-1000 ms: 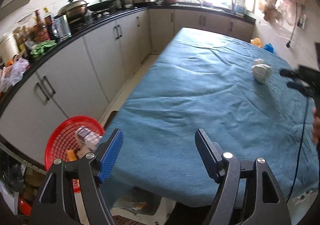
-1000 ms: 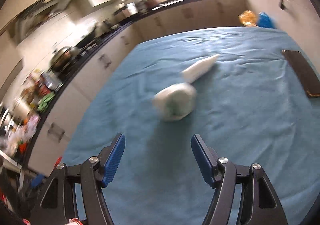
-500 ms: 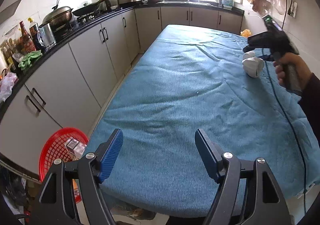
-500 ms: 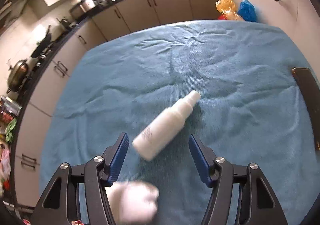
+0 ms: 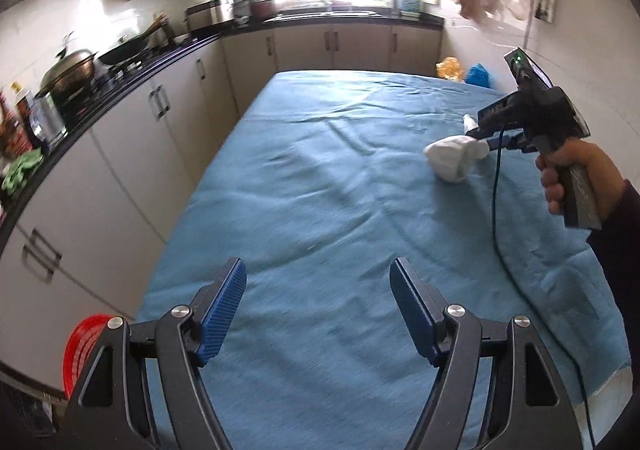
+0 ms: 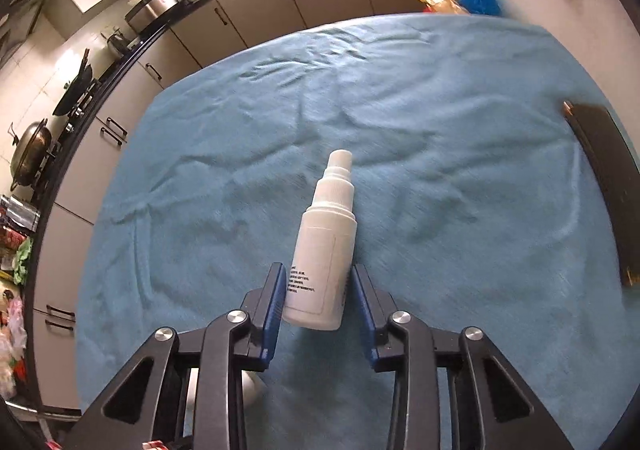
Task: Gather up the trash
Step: 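Grasp the white spray bottle with the right tool while the left grasps the white cloth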
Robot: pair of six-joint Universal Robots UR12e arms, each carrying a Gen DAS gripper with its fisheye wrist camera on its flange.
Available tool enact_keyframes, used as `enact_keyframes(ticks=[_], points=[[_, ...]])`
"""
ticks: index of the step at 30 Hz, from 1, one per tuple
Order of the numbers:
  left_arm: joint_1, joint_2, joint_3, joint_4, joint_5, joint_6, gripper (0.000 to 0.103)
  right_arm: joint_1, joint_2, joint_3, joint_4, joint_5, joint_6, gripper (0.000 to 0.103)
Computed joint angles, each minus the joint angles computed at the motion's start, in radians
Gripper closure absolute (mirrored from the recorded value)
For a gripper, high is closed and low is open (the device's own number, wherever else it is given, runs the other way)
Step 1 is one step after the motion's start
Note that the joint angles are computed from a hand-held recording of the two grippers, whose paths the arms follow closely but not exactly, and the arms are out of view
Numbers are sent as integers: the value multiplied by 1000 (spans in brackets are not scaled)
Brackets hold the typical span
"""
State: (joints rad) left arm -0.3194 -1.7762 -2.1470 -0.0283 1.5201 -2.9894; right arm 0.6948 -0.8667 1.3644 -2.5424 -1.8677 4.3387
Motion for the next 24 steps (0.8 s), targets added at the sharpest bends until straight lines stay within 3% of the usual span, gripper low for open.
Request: enact_keyframes(ticks=[3, 6, 9, 16, 24], points=[[-28, -28, 35, 2, 4, 11, 30, 2, -33, 61, -29, 2, 30, 68], [-52, -61, 90, -53, -3, -1, 30, 10, -56, 105, -47, -27, 54, 67], [-66, -95, 142, -107, -21, -16, 30, 28, -65, 118, 0, -87, 72, 70], [-110, -203, 271, -173, -30, -34, 30, 57, -50, 124, -39, -205, 2, 70], [-144, -296, 369, -172, -48, 7, 30, 58, -47, 157, -144, -221, -46, 70]])
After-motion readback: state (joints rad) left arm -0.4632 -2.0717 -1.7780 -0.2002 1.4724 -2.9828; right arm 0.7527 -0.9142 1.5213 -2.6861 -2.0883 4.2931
